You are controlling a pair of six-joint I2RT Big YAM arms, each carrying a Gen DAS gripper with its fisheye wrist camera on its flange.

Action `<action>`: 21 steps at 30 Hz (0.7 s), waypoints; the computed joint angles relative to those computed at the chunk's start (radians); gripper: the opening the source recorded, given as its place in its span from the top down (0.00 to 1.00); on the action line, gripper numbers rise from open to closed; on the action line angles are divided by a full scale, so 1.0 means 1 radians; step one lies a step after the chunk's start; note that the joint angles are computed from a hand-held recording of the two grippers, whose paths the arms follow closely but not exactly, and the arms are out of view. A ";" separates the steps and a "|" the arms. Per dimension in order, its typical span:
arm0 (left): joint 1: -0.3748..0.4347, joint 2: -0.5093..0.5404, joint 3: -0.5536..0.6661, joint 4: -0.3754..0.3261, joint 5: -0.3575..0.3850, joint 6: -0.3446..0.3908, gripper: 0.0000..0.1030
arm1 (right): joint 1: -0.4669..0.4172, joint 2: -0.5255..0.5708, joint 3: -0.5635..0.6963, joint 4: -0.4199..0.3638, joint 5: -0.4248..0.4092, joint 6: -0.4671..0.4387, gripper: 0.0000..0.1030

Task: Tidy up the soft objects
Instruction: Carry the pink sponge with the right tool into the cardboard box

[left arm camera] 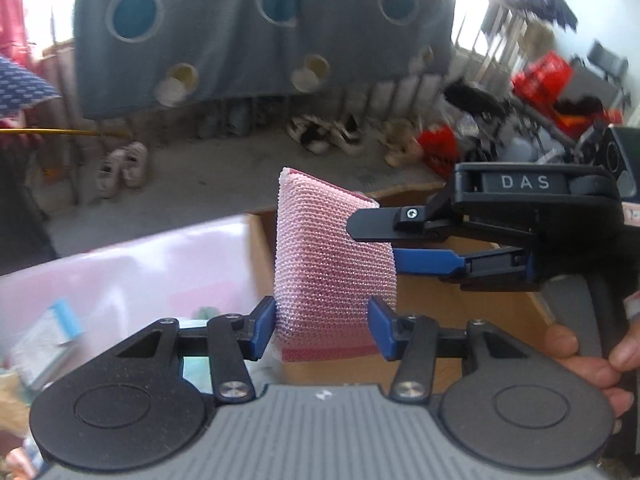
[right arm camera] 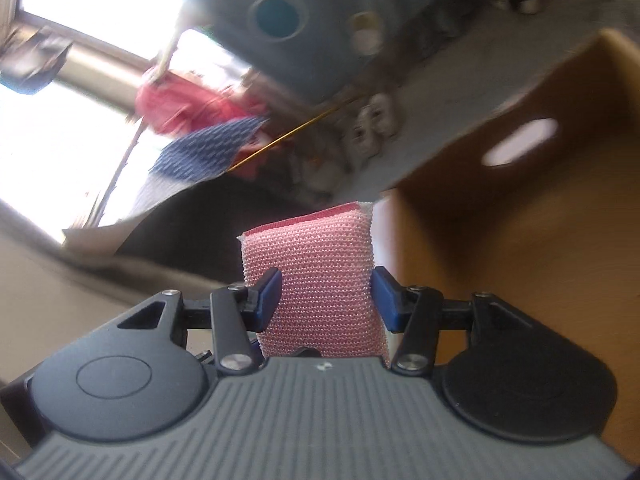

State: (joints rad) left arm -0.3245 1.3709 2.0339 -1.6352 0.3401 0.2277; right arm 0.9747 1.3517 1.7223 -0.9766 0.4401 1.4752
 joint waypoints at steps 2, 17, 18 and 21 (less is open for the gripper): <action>-0.063 0.008 -0.038 0.029 -0.044 -0.028 0.51 | -0.020 -0.040 -0.081 0.017 -0.008 0.031 0.51; -0.087 0.014 -0.141 0.044 -0.103 0.007 0.41 | -0.128 -0.024 -0.342 0.193 -0.152 0.130 0.51; -0.077 0.010 -0.131 0.037 -0.101 0.009 0.38 | -0.118 -0.032 -0.343 0.183 -0.140 0.134 0.51; -0.060 -0.004 -0.116 0.043 -0.107 0.009 0.36 | -0.097 -0.036 -0.323 0.141 -0.100 0.150 0.51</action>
State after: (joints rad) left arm -0.3848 1.3672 1.9176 -1.5922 0.2329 0.2365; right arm 0.8775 1.3157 1.3991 -0.8360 0.3399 1.6250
